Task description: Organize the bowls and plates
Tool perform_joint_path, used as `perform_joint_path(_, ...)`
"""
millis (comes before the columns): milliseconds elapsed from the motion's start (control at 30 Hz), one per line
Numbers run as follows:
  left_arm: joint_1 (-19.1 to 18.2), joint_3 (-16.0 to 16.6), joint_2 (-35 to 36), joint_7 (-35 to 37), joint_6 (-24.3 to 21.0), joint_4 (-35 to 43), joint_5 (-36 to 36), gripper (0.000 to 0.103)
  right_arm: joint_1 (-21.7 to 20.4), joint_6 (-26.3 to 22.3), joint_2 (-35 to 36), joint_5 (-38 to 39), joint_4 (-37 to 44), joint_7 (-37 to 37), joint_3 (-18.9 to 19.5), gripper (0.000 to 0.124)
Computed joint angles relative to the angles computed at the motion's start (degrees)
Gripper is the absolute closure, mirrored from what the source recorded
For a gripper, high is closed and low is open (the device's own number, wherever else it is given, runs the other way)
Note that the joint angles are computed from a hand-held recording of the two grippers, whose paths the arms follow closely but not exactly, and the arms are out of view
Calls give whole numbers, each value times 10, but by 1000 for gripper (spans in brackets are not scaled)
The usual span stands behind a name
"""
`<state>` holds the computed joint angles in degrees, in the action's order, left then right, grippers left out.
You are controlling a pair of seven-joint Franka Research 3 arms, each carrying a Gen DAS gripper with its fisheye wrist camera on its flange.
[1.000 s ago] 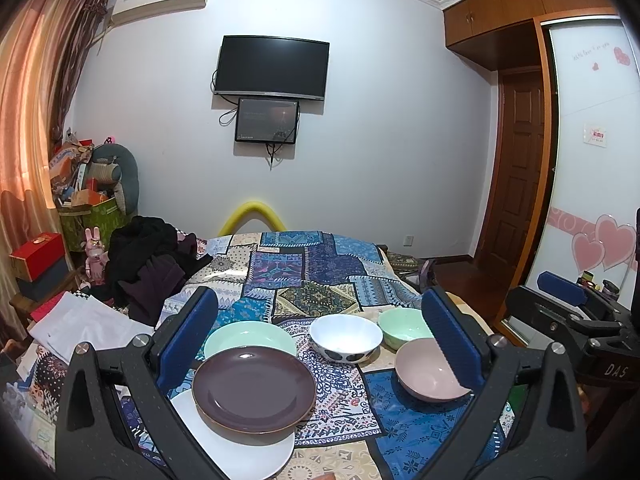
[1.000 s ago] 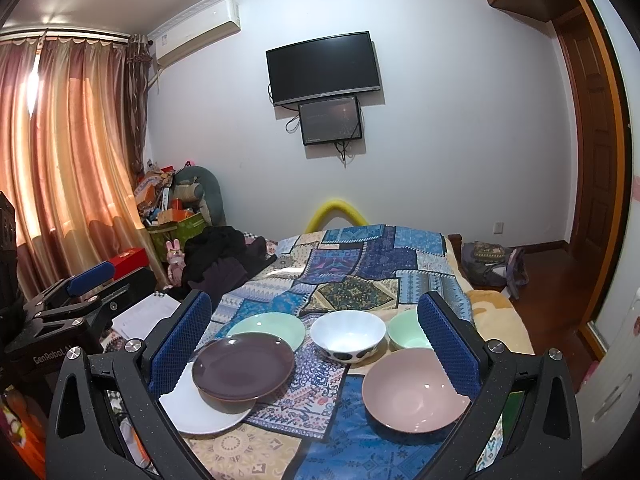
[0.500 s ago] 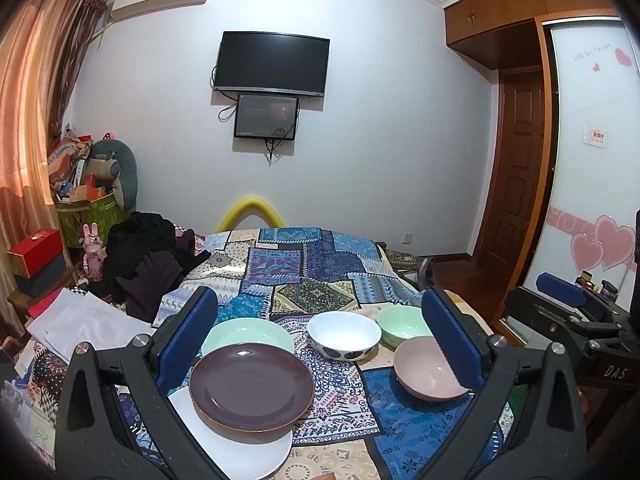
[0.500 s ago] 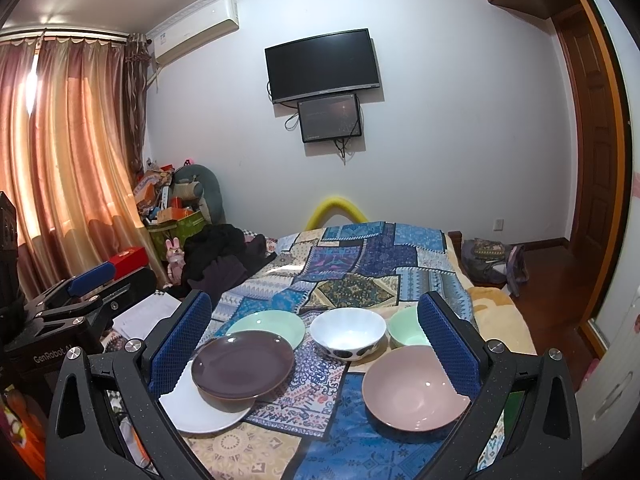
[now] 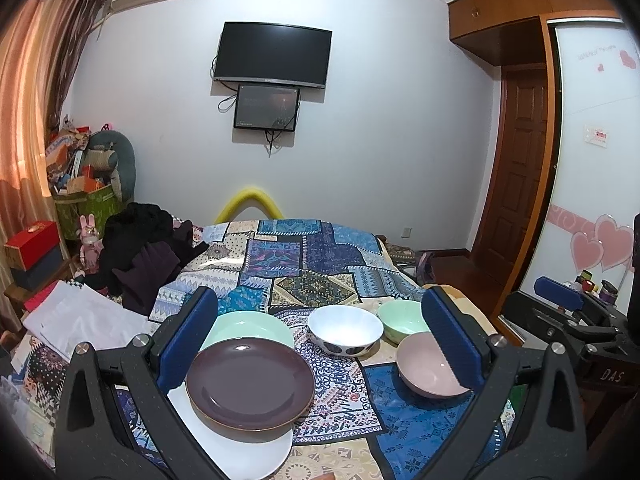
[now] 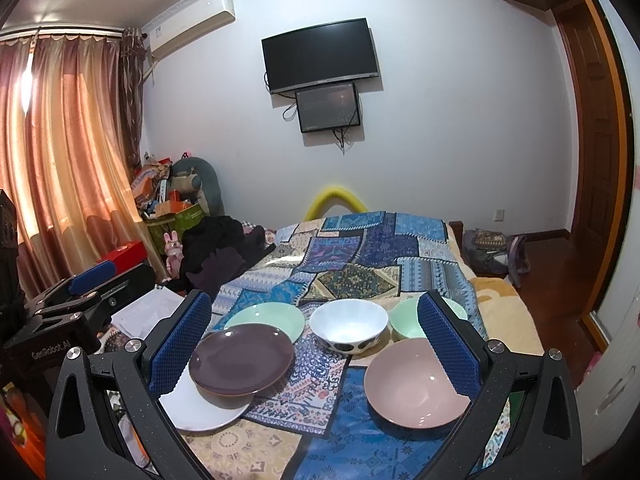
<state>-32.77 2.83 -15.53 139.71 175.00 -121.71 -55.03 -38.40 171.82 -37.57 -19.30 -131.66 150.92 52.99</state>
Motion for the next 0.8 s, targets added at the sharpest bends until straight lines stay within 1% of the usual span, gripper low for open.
perform_joint_path(67, 7, 2, 11, -8, -15, 10, 1, 0, 0, -3, 8, -1, 3, -2, 0, 21)
perform_joint_path(133, 28, -5, 24, -22, -34, 21, 6, 0, 0, -6, 21, -4, 7, -3, 2, 21)
perform_joint_path(300, 100, -41, 67, -80, -64, 49, 60, 0, -5, -10, 60, -23, 21, 4, 8, 21)
perform_joint_path(367, 126, -48, 87, -97, -96, 67, 77, 0, -8, -13, 81, -36, 30, 9, 13, 21)
perform_joint_path(433, 150, -56, 104, -112, -114, 79, 93, 0, -18, -23, 103, -54, 43, 19, 23, 21)
perform_joint_path(533, 185, -74, 135, -158, -121, 99, 152, 1, -38, -46, 138, -85, 68, 33, 47, 21)
perform_joint_path(567, 196, -79, 148, -171, -126, 107, 173, 5, -42, -51, 151, -94, 74, 37, 52, 21)
perform_joint_path(600, 206, -83, 158, -183, -131, 115, 191, 12, -43, -59, 166, -102, 82, 38, 56, 21)
perform_joint_path(667, 225, -90, 184, -205, -153, 138, 229, 16, -46, -73, 199, -121, 97, 41, 64, 22)
perform_joint_path(733, 245, -98, 211, -206, -178, 163, 235, 18, -52, -88, 234, -146, 114, 47, 76, 25)
perform_joint_path(800, 262, -105, 232, -216, -199, 183, 252, 24, -49, -109, 274, -169, 133, 49, 83, 31)
